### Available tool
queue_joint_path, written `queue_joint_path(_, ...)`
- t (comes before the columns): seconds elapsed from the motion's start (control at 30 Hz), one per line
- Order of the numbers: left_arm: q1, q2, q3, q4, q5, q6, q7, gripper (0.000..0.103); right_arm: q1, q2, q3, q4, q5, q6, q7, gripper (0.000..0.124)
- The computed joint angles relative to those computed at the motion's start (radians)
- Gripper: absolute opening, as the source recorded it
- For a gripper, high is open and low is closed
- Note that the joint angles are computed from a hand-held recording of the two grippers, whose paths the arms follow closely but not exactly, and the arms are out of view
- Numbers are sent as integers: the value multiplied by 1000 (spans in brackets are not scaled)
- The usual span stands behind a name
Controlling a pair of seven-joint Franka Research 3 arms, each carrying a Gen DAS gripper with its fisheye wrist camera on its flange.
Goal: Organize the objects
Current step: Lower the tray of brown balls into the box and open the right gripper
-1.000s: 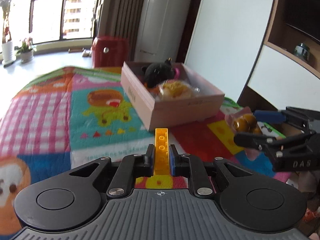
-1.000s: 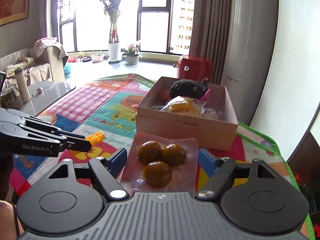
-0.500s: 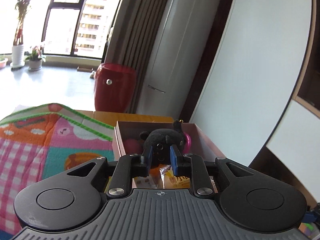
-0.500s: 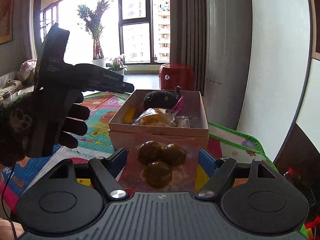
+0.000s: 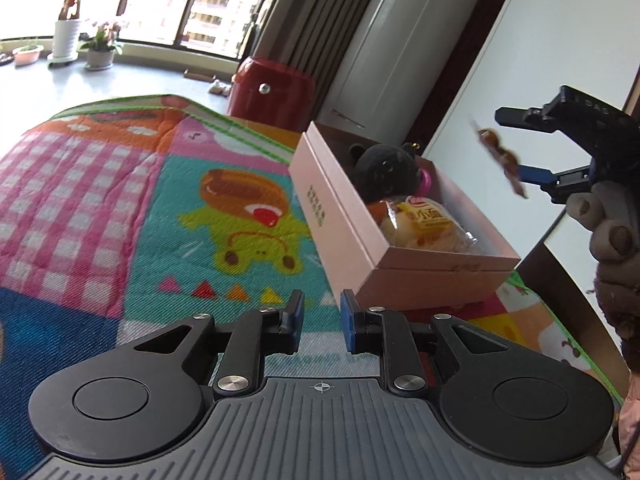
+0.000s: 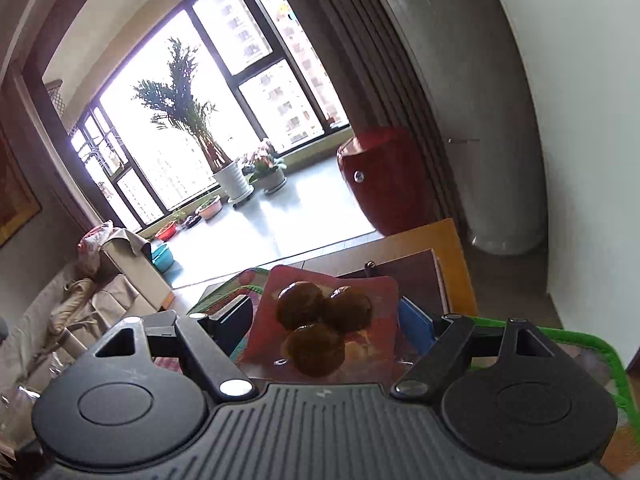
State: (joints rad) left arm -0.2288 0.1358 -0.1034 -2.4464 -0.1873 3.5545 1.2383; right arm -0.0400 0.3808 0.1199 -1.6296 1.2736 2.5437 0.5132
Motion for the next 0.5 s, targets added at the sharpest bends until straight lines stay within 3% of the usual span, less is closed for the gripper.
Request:
queue_joint_path(0.07, 3, -6, 1, -13, 2, 3, -1, 22, 48, 59, -20, 55, -97, 86, 100, 80)
queue_joint_path(0.1, -3, -10, 4, -20, -8, 6, 16, 22, 57, 62, -15, 44, -122, 135, 91, 80)
queue_joint_path(0.2, -76, -9, 37, -7, -158, -21, 178, 22, 20, 4, 43, -76, -36, 220, -98, 83)
queue_joint_path(0.33, -32, 19, 3, 24, -70, 0, 108, 22, 33, -88, 64, -232, 186, 372, -438, 86)
queue_joint_path(0.4, -24, 26, -4, 33, -32, 32, 86, 22, 50, -114, 45, -277, 222, 378, -498, 86)
queue_joint_path(0.5, -19, 32, -5, 50, 0, 48, 79, 22, 76, -128, 2, -321, 162, 325, -495, 87)
